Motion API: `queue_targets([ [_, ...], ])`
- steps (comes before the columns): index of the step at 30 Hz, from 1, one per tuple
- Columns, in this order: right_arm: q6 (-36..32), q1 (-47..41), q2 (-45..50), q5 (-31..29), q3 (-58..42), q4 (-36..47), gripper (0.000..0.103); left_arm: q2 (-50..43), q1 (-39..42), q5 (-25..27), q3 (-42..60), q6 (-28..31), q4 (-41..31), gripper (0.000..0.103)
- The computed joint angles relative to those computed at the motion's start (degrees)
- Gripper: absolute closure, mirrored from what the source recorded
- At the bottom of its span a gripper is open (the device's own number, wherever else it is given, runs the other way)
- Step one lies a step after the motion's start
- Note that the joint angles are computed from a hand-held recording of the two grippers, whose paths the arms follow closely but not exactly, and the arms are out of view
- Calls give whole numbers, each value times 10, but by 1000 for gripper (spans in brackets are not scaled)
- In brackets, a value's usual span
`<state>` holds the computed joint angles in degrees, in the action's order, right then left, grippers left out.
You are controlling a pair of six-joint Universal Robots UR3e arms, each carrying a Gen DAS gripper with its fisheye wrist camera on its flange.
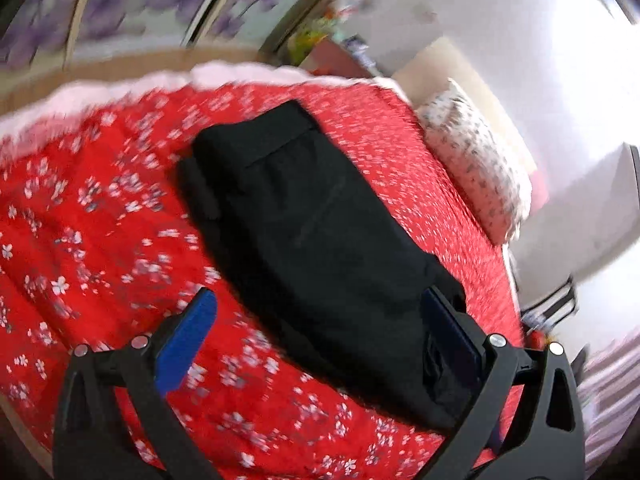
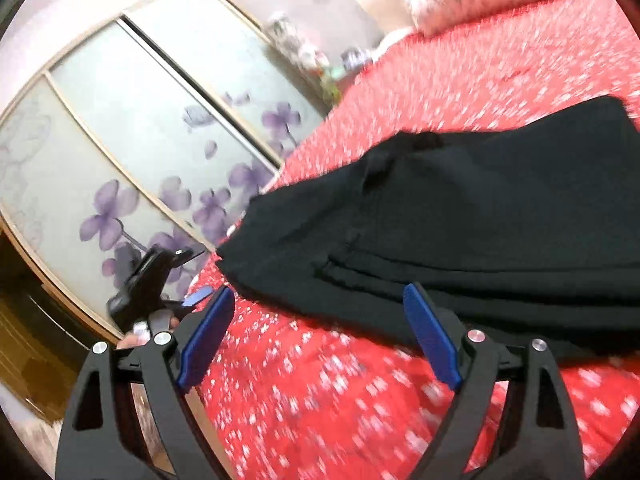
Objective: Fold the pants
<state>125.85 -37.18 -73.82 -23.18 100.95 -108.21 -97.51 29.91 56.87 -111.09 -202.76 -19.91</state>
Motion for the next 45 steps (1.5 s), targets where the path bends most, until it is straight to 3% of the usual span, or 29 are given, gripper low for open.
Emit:
queue_targets([
  [2, -86, -41, -8, 29, 19, 80, 14, -18, 11, -13, 19, -10, -29, 2],
  [4, -116, -61, 6, 43, 13, 122, 14, -38, 18, -23, 36, -21, -49, 2],
  [11, -116, -63, 45, 40, -16, 140, 14, -112, 7, -45, 115, -71, -44, 2],
  [15, -134, -61, 48, 35, -28, 167, 13, -162, -11, -15, 185, -70, -90, 2],
  [18, -152, -63, 47, 38, -29, 187, 11, -163, -20, -9, 183, -66, -62, 2],
  [20, -148, -61, 50, 38, -32, 188, 11, -151, -14, -32, 145, -80, 14, 5],
  [23, -149, -61, 51, 39, -32, 190, 11, -141, -13, -45, 121, -80, 78, 17],
  [26, -145, -59, 48, 37, -23, 177, 11, -157, -31, 1, 168, -57, 13, 34],
  [28, -141, -58, 45, 35, -18, 169, 11, -168, -22, -7, 163, -65, 6, 47],
  [30, -141, -57, 43, 34, -17, 168, 11, -177, -10, -24, 145, -79, 26, 53],
  [32, -135, -55, 43, 34, -16, 162, 11, -186, 1, -43, 120, -105, 78, 53],
  [34, -132, -54, 42, 34, -14, 160, 11, -188, -1, -37, 123, -117, 79, 51],
  [38, -135, -54, 43, 36, -15, 164, 11, -191, -16, -8, 151, -134, 42, 55],
  [39, -133, -54, 43, 37, -14, 163, 11, -194, -20, 7, 165, -141, 26, 66],
  [42, -137, -55, 43, 39, -15, 168, 11, -187, -18, 16, 160, -159, 26, 83],
  [44, -149, -58, 39, 45, -17, 182, 11, -179, -37, 56, 182, -131, -5, 87],
  [45, -155, -59, 38, 48, -19, 190, 11, -174, -59, 99, 209, -105, -34, 88],
])
